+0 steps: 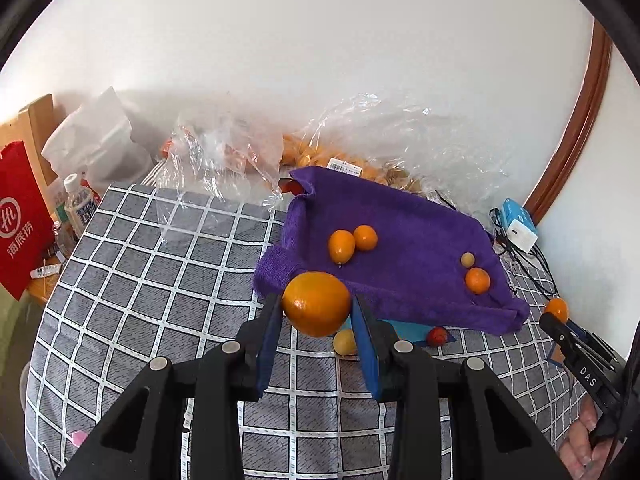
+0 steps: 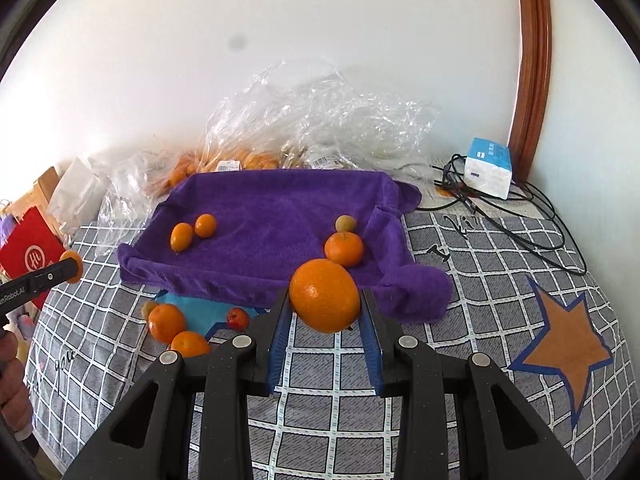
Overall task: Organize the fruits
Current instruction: 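Carry both held oranges up and over the purple towel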
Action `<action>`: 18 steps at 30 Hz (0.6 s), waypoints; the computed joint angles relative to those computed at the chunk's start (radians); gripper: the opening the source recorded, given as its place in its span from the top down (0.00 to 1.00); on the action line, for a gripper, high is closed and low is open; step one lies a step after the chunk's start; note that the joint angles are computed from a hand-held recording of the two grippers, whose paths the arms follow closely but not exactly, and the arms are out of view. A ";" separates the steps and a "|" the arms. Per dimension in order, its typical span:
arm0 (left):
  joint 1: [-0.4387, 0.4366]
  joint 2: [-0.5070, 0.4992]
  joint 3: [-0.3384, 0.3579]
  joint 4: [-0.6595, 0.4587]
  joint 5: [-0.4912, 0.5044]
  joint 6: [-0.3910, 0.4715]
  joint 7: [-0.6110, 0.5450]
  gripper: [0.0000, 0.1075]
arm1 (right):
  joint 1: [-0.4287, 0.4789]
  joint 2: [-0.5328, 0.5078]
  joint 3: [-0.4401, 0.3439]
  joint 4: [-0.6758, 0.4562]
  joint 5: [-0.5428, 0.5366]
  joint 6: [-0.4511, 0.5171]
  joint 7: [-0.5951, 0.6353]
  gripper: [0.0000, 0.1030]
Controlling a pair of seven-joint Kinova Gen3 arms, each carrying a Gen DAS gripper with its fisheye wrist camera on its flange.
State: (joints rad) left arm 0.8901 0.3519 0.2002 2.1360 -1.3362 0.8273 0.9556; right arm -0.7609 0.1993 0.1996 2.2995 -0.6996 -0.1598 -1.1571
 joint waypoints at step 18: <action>-0.009 0.082 -0.059 -0.139 0.035 0.028 -0.193 0.69 | 0.181 0.089 -0.088 -0.094 0.288 0.034 -0.235 0.68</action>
State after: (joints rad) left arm 0.8806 0.4340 0.1409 1.9966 -1.3017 0.8558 0.7629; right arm -0.5799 0.2882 0.1120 2.2051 -0.4118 -0.1262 -1.3916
